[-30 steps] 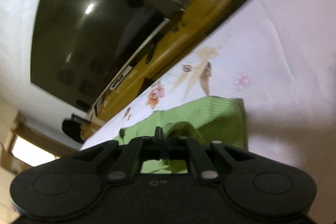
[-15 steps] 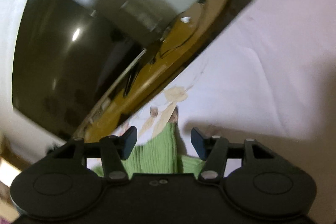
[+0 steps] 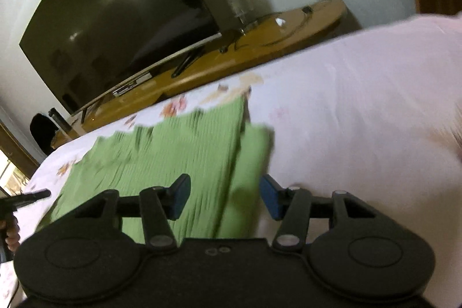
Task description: Fold small clothes
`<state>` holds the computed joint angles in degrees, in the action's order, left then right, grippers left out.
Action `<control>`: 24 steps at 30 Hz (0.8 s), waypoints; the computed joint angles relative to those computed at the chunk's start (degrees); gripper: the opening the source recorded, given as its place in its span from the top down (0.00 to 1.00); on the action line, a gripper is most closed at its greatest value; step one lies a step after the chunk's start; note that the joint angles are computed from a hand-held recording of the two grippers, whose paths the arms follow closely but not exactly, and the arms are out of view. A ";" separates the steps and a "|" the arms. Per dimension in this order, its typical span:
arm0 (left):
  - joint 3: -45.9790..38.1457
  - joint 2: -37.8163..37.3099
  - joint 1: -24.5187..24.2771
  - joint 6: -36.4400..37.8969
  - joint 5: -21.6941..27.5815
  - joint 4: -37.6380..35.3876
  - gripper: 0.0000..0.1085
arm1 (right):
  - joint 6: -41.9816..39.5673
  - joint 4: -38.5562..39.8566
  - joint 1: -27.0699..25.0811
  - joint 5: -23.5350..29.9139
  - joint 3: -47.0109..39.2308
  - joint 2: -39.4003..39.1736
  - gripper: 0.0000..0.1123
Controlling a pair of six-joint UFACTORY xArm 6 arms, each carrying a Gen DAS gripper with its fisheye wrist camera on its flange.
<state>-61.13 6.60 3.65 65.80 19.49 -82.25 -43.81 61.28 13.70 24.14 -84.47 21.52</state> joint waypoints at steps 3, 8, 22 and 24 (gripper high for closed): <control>5.22 -3.77 -0.17 0.68 -0.03 -1.20 0.97 | -3.76 6.84 -0.46 0.78 8.52 -6.27 0.53; 5.31 -3.44 -1.52 3.72 -1.98 -5.12 0.58 | -5.12 10.64 -0.74 4.65 12.91 -9.37 0.66; 6.56 -4.13 -4.43 1.99 -3.82 1.99 0.97 | -2.81 3.88 0.85 8.08 12.02 -7.94 0.94; 8.23 -6.41 -3.68 4.07 -4.23 0.02 0.97 | -4.63 5.48 0.84 7.05 13.25 -10.02 0.94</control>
